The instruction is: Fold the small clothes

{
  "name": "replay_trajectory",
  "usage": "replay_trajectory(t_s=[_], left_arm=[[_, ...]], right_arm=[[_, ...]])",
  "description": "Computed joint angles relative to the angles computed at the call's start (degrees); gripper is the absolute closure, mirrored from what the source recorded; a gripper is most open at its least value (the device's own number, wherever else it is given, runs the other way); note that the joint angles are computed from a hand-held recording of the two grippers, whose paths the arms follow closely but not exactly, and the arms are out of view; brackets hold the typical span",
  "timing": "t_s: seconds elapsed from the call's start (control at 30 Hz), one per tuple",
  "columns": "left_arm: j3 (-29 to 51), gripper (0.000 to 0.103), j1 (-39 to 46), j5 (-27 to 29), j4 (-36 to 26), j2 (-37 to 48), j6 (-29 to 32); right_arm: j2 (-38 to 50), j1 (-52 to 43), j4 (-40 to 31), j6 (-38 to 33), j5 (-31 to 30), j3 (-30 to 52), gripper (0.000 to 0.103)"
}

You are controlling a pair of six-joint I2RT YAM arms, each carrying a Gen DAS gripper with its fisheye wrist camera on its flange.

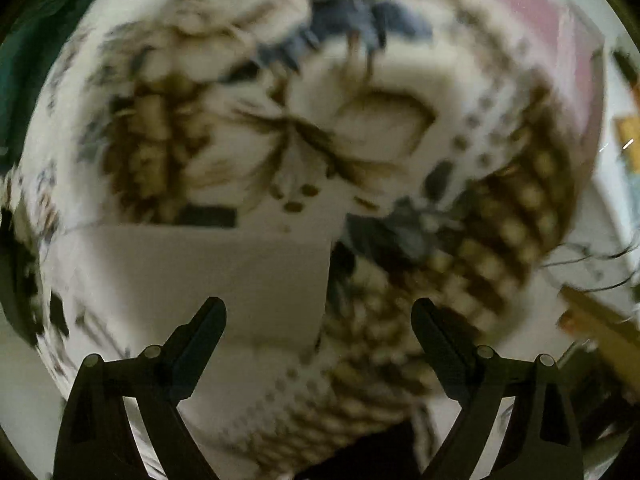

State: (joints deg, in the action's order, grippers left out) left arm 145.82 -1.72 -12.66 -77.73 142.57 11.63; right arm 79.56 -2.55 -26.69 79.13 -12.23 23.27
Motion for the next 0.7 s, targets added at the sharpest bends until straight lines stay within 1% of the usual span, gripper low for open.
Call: replay_trajectory(t_s=[0.03, 0.1, 0.13, 0.17, 0.2, 0.23, 0.27, 0.3, 0.4, 0.5, 0.6, 0.63, 0.67, 0.7], left_arm=[[-3.3, 0.000, 0.1, -0.3, 2.2, -0.6, 0.1], [-7.0, 0.000, 0.1, -0.6, 5.1, -0.7, -0.2], [-8.3, 0.000, 0.2, -0.1, 6.1, -0.1, -0.4], [-9.0, 0.000, 0.2, 0.0, 6.6, 0.2, -0.4], [-11.0, 0.000, 0.4, 0.4, 8.0, 0.0, -0.2], [-12.1, 0.000, 0.3, 1.0, 9.2, 0.2, 0.0], [-13.3, 0.000, 0.4, 1.3, 10.1, -0.1, 0.4], [-14.4, 0.000, 0.3, 1.4, 10.8, -0.3, 0.7], [-17.7, 0.000, 0.8, 3.0, 13.0, -1.4, 1.7], [-18.6, 0.000, 1.9, 4.9, 13.5, -2.3, 2.3], [-17.7, 0.000, 3.1, 6.0, 13.1, -2.5, 3.5], [-17.3, 0.000, 3.5, 6.2, 13.0, -2.6, 3.7], [-16.4, 0.000, 4.0, 6.3, 12.7, -2.3, 3.9], [-14.7, 0.000, 4.6, 6.6, 11.9, -1.8, 4.0]], right_arm=[[4.7, 0.0, 6.8, 1.4, -0.9, -1.5, 0.008], [8.5, 1.4, 10.7, 3.7, 0.0, -1.4, 0.012], [9.6, 2.9, 11.5, 5.5, 1.8, -0.7, 0.014], [9.1, 4.7, 11.5, 7.5, 3.8, -0.3, 0.022], [8.9, 6.1, 11.3, 8.7, 5.4, 0.1, 0.040], [8.7, 8.6, 10.2, 9.5, 6.7, 1.6, 0.054], [8.7, 9.4, 10.1, 9.2, 6.7, 2.2, 0.081], [8.4, 10.6, 9.3, 8.5, 6.8, 3.1, 0.096], [2.6, 13.4, 1.5, 9.9, 11.4, 5.8, 0.098], [-1.6, 14.0, -5.4, 12.5, 14.3, 8.3, 0.098], [0.4, 14.8, -8.8, 11.2, 15.1, 13.8, 0.098], [2.8, 12.7, -9.3, 7.5, 14.7, 17.1, 0.098], [4.5, 11.6, -10.1, 5.2, 14.6, 19.8, 0.098], [6.9, 12.5, -11.9, 3.4, 15.3, 24.1, 0.098]])
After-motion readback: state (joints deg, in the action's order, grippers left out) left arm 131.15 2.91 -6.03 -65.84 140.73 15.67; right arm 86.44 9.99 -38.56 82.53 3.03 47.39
